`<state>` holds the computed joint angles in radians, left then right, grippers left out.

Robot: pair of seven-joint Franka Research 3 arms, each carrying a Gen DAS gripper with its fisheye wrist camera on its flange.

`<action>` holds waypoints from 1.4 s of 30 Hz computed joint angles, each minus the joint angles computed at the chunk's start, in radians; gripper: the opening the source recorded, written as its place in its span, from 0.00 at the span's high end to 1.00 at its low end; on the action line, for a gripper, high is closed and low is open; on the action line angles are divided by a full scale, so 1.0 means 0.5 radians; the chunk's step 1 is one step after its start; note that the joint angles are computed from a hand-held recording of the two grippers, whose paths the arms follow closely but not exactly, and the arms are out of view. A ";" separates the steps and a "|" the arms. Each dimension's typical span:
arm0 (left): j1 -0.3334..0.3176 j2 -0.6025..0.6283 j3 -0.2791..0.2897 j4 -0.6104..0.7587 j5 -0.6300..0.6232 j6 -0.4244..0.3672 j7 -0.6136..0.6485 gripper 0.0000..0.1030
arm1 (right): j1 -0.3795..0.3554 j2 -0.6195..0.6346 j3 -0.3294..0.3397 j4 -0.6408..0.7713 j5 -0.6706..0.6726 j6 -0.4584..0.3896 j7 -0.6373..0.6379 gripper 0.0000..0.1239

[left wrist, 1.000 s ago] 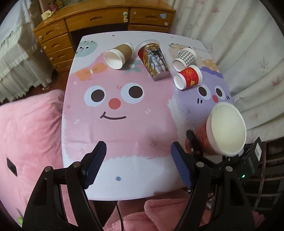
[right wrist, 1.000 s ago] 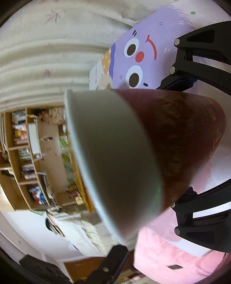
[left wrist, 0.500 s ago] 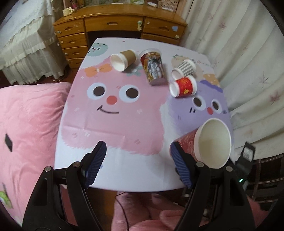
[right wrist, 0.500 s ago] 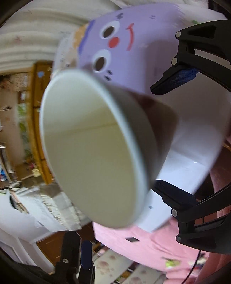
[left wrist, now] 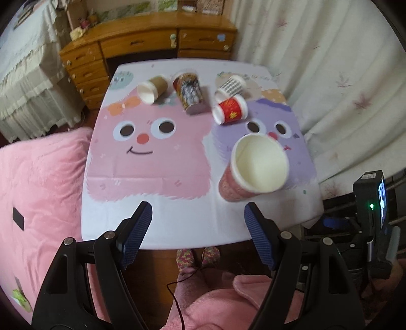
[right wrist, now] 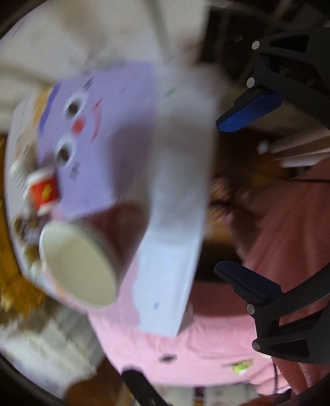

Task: Flip cup upright

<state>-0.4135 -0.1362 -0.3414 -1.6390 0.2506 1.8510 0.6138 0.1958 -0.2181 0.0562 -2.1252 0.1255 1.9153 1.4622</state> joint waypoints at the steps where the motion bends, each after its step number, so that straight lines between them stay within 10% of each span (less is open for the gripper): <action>1: -0.005 -0.006 -0.019 0.026 0.059 -0.013 -0.016 0.29 | -0.007 -0.034 -0.015 0.008 0.046 -0.031 0.026 0.17; 6: -0.043 0.008 -0.090 0.179 0.303 -0.182 -0.058 0.29 | -0.048 -0.254 -0.044 -0.008 0.209 0.004 0.166 0.17; 17: -0.090 -0.120 -0.222 0.165 0.579 -0.294 -0.398 0.29 | -0.064 -0.866 0.059 -0.329 0.298 0.839 0.263 0.17; 42: -0.176 -0.065 -0.282 0.210 0.867 -0.550 -0.507 0.01 | 0.045 -0.859 0.124 -0.359 0.180 1.014 0.208 0.17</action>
<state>-0.5017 -0.1687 -0.4825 -1.5341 0.6843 1.5760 0.3601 0.2182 -0.6474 0.1182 -2.3045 0.2154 2.4221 1.5661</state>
